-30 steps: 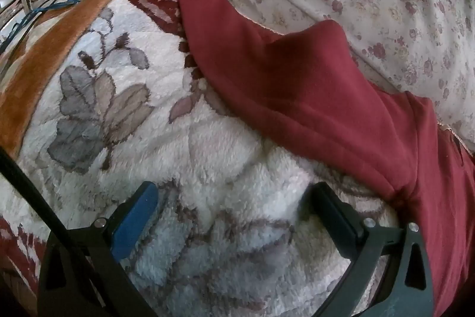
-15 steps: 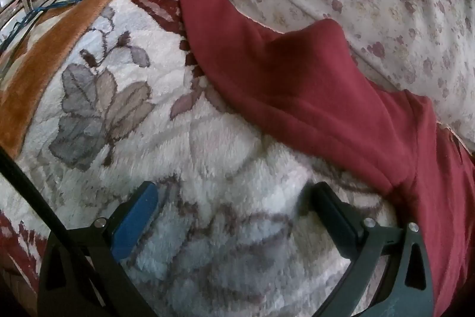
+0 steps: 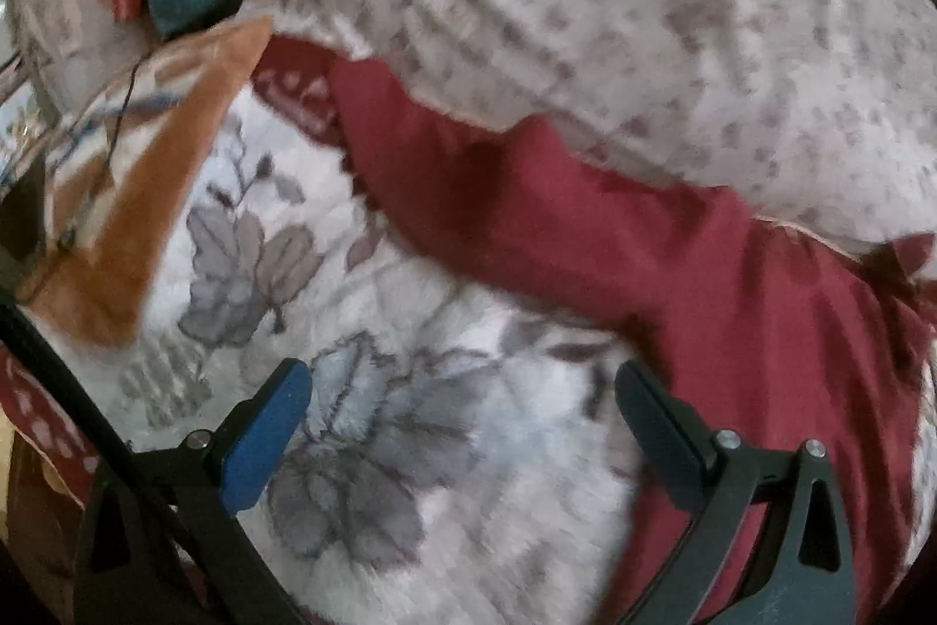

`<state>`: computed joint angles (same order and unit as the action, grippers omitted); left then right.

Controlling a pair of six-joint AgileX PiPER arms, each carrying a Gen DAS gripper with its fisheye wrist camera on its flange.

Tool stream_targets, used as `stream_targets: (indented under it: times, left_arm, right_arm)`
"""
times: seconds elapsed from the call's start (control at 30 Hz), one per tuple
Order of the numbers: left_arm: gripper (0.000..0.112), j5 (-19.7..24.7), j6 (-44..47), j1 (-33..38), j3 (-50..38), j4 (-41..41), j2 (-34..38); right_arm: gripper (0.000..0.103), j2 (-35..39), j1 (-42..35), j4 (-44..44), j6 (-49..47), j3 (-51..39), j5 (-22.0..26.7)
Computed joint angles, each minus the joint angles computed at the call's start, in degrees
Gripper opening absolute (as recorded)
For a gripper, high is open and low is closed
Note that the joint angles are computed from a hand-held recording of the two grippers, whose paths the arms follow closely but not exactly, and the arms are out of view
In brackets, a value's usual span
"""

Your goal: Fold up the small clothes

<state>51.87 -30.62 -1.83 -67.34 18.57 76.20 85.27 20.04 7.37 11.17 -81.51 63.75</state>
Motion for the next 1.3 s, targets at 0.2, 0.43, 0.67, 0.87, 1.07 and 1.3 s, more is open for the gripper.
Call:
stream_targets:
  times: [0.2,0.43,0.67,0.87,1.07,1.3]
  left_arm:
    - [0.103,4.31,-0.96,-7.11,-7.73,-0.25,1.58]
    - [0.103,2.92,-2.98,-11.07,-11.84,0.59,6.84]
    - [0.103,-2.38,-4.43,-10.17,-11.32,2.54,11.62]
    - [0.103,-5.9,-3.97,-8.8,-9.92,2.46,14.32]
    - [0.103,-6.95,-4.09,-8.12,-9.23,2.41,15.39]
    - [0.103,-7.0,-4.72,-8.62,-9.27,3.52,16.16]
  right_arm:
    - [0.103,4.79,6.78,10.57,2.16,-13.71,-0.1]
    - [0.103,18.17,17.51,-15.38,18.16,-30.51,-2.09]
    - [0.103,30.57,19.8,-24.62,19.86,-39.62,-0.04]
    - [0.103,35.06,19.04,-23.54,23.16,-38.46,-5.62]
    - [0.103,38.74,19.14,-24.51,27.13,-40.65,-5.39]
    - [0.103,41.65,18.52,-22.54,27.96,-43.86,-2.84]
